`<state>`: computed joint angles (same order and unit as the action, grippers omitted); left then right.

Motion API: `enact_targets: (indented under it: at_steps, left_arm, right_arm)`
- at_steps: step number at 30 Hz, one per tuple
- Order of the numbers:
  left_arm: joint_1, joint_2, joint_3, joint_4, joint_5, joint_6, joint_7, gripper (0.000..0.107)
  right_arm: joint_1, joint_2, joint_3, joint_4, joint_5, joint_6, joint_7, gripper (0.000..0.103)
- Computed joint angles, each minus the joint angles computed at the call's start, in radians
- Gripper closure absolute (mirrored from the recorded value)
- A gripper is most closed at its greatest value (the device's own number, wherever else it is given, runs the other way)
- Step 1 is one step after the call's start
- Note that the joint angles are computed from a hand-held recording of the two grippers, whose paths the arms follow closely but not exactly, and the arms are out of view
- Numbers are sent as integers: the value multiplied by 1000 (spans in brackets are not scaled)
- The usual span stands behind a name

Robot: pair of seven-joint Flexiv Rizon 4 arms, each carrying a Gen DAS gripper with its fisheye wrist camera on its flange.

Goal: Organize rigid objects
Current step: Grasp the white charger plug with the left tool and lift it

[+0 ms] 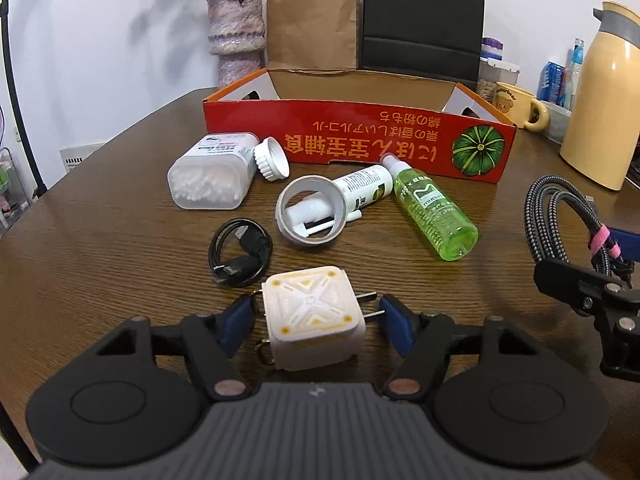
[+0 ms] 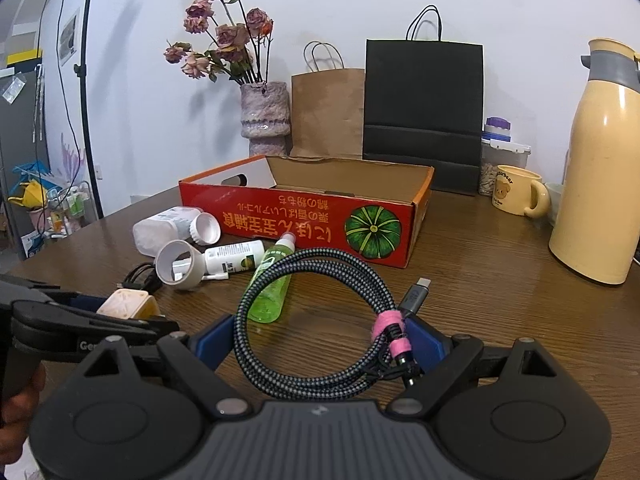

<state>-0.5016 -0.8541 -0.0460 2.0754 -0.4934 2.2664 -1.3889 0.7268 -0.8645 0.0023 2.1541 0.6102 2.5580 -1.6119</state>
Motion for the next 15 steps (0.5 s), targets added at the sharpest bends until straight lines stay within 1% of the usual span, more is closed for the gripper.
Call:
enact_targets:
  at_steps: [6, 15]
  left_arm:
    - [28, 7, -13, 16, 51, 12, -16, 37]
    - [99, 31, -36, 49, 162, 68, -64, 37]
  right_arm:
    - [11, 5, -2, -1, 17, -10, -7, 13]
    - [58, 33, -19, -18, 97, -40, -40, 13]
